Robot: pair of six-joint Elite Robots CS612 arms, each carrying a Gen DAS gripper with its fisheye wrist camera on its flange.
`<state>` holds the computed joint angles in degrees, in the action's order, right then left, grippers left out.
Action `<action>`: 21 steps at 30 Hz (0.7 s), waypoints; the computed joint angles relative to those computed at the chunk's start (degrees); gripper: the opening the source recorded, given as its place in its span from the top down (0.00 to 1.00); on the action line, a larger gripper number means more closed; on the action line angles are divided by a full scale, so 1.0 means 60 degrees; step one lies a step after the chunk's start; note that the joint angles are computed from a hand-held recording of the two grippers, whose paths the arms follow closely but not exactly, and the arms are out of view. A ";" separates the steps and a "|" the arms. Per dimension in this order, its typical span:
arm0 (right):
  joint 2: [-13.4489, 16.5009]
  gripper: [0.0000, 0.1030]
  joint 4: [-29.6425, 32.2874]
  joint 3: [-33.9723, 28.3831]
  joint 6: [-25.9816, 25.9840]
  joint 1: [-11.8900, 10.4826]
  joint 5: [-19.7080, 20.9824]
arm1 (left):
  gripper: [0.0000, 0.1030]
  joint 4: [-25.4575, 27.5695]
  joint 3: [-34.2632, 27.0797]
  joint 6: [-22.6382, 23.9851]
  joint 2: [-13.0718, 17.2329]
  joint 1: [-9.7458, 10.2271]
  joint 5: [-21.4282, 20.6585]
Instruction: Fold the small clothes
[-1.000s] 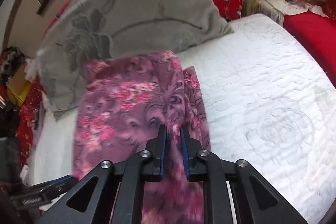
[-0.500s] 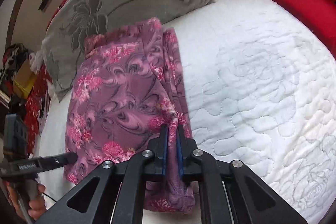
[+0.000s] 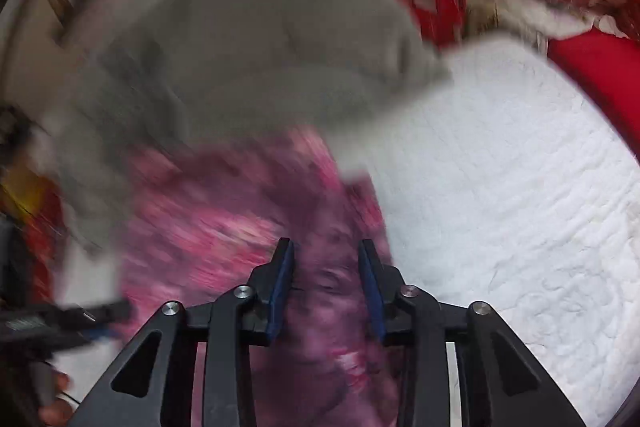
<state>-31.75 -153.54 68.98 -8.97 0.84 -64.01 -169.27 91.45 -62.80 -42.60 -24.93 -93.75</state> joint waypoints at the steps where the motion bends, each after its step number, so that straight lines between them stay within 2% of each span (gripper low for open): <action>1: 0.0033 0.68 0.0373 -0.0210 -0.0131 -0.0005 0.0095 | 0.38 -0.0394 0.0076 -0.0082 0.0019 0.0036 -0.0105; 3: -0.0031 0.68 -0.0079 -0.0078 0.0096 -0.0061 0.0228 | 0.38 -0.0813 0.0234 0.0025 -0.0033 0.0114 -0.0398; 6: -0.0199 0.60 -0.0711 0.0272 0.0653 -0.0323 0.0456 | 0.38 -0.2587 0.0777 -0.0573 -0.0011 0.0206 -0.0852; 8: -0.0199 0.47 -0.0389 0.0327 0.0863 -0.0560 0.1266 | 0.38 -0.3572 0.0916 -0.1148 0.0180 0.0255 -0.1319; 9: -0.0151 0.44 0.0137 0.0281 0.0821 -0.0693 0.1837 | 0.38 -0.3946 0.0883 -0.1446 0.0331 0.0269 -0.1600; 12: 0.0012 0.41 0.1055 0.0185 0.0633 -0.0834 0.2902 | 0.32 -0.3760 0.0629 -0.1586 0.0535 0.0199 -0.1865; 13: 0.0059 0.33 0.1118 0.0180 0.0587 -0.0856 0.3269 | 0.28 -0.3735 0.0560 -0.1594 0.0585 0.0167 -0.1882; 14: 0.0086 0.26 0.1041 0.0170 0.0566 -0.0840 0.3447 | 0.26 -0.3781 0.0583 -0.1610 0.0562 0.0135 -0.1824; 16: 0.0158 0.24 0.1680 -0.0080 0.0052 -0.0777 0.3742 | 0.22 -0.3828 0.0430 -0.1733 0.0634 0.0106 -0.1767; 17: 0.0155 0.24 0.2108 -0.0214 -0.0479 -0.0650 0.3476 | 0.23 -0.3817 0.0469 -0.1812 0.0594 0.0120 -0.1752; 18: 0.0109 0.25 0.2137 -0.0227 -0.0774 -0.0557 0.3091 | 0.31 -0.3715 0.0484 -0.1829 0.0560 0.0106 -0.1669; 19: 0.0065 0.30 0.2056 -0.0217 -0.0981 -0.0465 0.2759 | 0.53 -0.3478 0.0597 -0.1733 0.0443 0.0095 -0.1572; 20: 0.0015 0.47 0.1951 -0.0186 -0.1138 -0.0387 0.2533 | 0.61 -0.3036 0.0715 -0.1465 0.0292 0.0082 -0.1447; 21: -0.0029 0.53 0.1867 -0.0133 -0.1204 -0.0346 0.2450 | 0.66 -0.2906 0.0741 -0.1278 0.0244 0.0065 -0.1392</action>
